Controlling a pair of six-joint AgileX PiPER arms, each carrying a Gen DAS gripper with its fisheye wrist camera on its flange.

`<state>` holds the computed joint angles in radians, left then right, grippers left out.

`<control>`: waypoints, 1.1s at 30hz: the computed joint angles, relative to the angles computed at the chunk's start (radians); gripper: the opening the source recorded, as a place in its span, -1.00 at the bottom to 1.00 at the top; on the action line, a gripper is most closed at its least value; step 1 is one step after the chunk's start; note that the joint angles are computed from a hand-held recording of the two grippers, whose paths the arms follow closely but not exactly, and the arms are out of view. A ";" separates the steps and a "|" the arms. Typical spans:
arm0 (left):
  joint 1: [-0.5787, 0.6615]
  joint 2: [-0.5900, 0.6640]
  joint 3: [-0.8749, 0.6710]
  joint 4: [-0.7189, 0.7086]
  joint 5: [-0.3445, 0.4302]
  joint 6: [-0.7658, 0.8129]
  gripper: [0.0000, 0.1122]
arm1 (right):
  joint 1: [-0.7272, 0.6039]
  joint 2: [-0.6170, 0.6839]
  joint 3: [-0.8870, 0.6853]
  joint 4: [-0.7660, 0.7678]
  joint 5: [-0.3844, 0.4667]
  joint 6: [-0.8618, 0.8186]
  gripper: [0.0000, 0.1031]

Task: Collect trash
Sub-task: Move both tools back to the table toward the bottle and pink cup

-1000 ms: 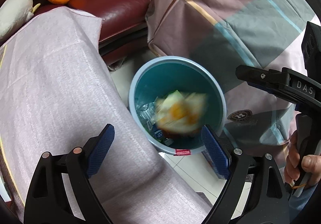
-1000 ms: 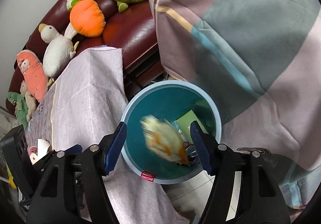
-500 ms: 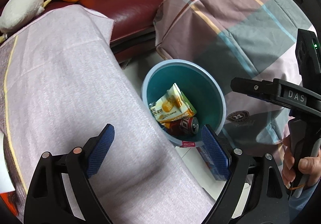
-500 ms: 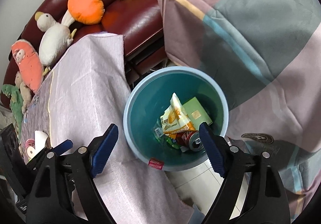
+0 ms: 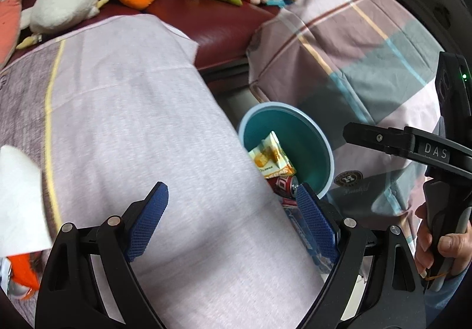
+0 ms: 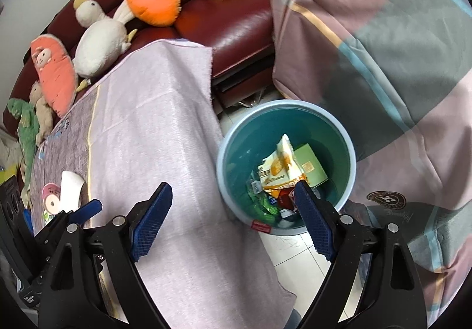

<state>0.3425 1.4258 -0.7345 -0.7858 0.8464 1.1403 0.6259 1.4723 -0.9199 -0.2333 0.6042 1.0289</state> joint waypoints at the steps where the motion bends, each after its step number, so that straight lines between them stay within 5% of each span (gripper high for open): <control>1: 0.036 -0.007 0.002 -0.003 0.018 0.020 0.59 | 0.019 0.008 -0.016 -0.007 0.011 0.012 0.57; 12: 0.427 0.016 -0.057 0.001 0.197 0.197 0.59 | 0.221 0.187 -0.290 -0.029 0.131 0.049 0.57; 20: 0.706 0.149 -0.236 0.027 0.293 0.254 0.59 | 0.327 0.393 -0.609 0.008 0.253 -0.035 0.58; 27: 0.868 0.326 -0.465 0.050 0.304 0.225 0.59 | 0.385 0.592 -0.952 0.041 0.410 -0.139 0.57; 33: 0.913 0.507 -0.664 0.113 0.215 0.118 0.59 | 0.408 0.767 -1.271 0.059 0.574 -0.228 0.57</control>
<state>1.2558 1.9326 -1.3983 -0.6729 1.0617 1.2583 1.0344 2.2393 -2.1914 -0.1743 1.1783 0.8008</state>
